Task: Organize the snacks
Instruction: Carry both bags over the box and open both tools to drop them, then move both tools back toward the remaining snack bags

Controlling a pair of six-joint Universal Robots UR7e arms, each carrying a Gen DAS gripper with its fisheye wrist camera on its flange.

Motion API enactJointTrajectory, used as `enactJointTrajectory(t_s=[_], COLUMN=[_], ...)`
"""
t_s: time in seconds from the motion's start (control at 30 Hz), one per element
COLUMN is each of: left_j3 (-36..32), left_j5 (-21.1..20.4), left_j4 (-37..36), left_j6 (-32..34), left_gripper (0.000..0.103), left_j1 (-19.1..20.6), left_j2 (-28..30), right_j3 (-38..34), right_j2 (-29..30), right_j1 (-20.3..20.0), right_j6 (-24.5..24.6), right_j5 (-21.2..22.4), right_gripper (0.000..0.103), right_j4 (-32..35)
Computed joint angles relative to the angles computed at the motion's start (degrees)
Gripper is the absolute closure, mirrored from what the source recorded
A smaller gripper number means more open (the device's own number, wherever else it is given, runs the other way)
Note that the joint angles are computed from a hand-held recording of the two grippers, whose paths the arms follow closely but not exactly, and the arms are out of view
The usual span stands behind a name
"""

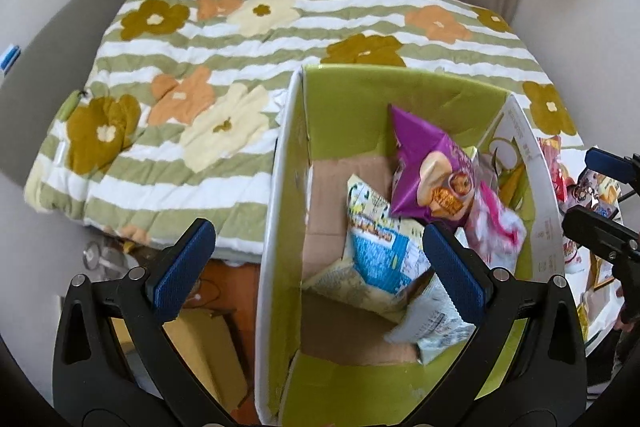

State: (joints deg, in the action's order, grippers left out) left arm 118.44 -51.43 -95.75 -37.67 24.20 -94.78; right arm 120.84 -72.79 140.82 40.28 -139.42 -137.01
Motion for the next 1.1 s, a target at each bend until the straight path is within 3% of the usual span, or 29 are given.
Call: enactJointTrajectory(t_s=[0.57,0.9,1.1], left_j3=[0.00,0.73,1.57], left_j5=[-2.01,-2.48,-5.31], left_j4=[0.28,3.05,2.88], left_j6=[0.21,-8.86,-17.08], left_gripper=[0.000,0.000,0.000], left_j1=[-2.33,-13.67,-21.91], left_j2=[-1.19,-1.73,0.43], right_j3=[-2.96,-3.23,-3.58], right_j2=[1.09,-4.45,-11.68], right_j1=[3.46,9.79,15.22], right_j6=[7.59,15.71,25.72], right_j5=[-2.66,-5.78,-7.49], right_gripper=[0.001,0.001,0.000], right_j4=[8.04,20.72,37.08])
